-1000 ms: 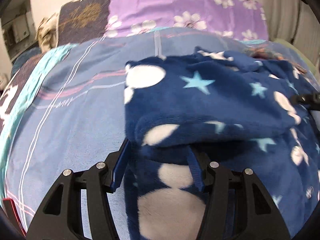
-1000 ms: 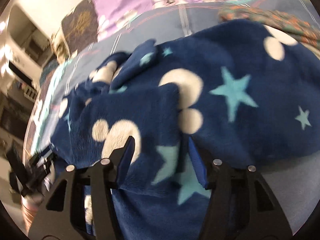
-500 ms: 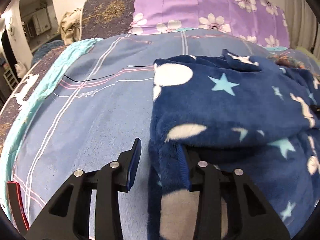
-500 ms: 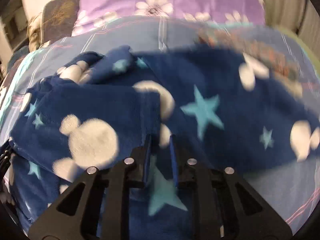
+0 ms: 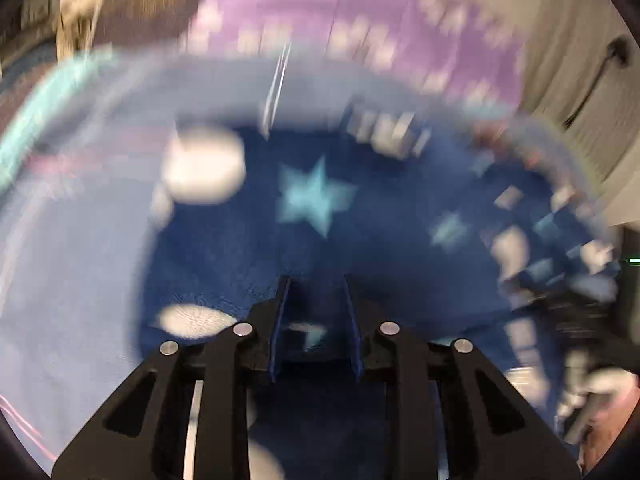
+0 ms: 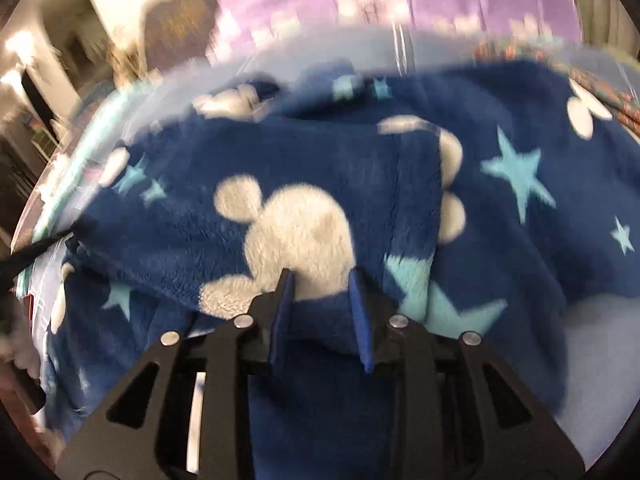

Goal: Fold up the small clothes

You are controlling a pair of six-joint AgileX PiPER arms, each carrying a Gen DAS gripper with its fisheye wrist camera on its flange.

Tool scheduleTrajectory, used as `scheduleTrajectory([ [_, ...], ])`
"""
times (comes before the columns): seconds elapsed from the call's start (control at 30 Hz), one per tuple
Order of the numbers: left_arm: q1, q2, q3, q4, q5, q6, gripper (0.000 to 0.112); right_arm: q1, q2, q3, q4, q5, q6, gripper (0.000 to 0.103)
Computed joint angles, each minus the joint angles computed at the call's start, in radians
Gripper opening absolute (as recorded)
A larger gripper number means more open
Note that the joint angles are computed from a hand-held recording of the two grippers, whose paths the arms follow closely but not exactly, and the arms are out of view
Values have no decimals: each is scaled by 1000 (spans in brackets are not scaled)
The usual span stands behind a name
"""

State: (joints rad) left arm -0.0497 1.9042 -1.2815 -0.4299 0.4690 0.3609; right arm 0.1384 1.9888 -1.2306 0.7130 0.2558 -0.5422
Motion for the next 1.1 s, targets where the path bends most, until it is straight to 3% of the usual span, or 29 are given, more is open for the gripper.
scheduleTrajectory([
  [0.07,-26,-15,72,-35,-137,63,28,-44,-27,15,154,73,-133,28],
  [0.13,-34,-23,73,10,-136,24,29,-113,-79,58,298,151,-251,27],
  [0.23,-22,-20,86,-91,-142,115,29,-242,-230,188,429,90,-384,39],
  [0.3,-26,-30,101,-94,-152,118,29,-406,-308,249,548,131,-497,44],
  [0.37,-28,-36,111,-94,-162,118,29,-606,-340,280,616,164,-494,45],
  [0.43,-28,-36,116,-102,-169,127,29,-806,-313,280,661,196,-413,48],
  [0.5,-24,-23,92,-99,-157,125,29,-1005,-249,251,670,299,-367,49],
  [0.63,-20,-24,92,-104,-154,133,30,-1170,-109,173,721,419,-341,54],
  [0.7,-18,-24,93,-115,-154,145,30,-1200,-52,143,807,487,-394,59],
  [0.77,-15,-25,93,-132,-151,159,30,-1186,-19,102,845,481,-403,59],
  [0.8,-13,-25,93,-142,-149,167,30,-1177,-14,87,843,463,-396,50],
  [0.83,-10,-25,94,-160,-148,184,30,-1155,-15,70,825,423,-368,26],
  [0.87,-6,-25,96,-189,-146,212,30,-1150,-8,41,773,414,-315,13],
  [0.93,-3,-26,98,-210,-145,230,30,-1116,-2,14,762,433,-260,10],
  [1.0,-2,-25,98,-221,-146,240,31,-1095,-54,40,793,443,-308,10],
  [1.1,-3,-25,99,-218,-149,238,31,-954,-177,83,843,447,-430,9],
])
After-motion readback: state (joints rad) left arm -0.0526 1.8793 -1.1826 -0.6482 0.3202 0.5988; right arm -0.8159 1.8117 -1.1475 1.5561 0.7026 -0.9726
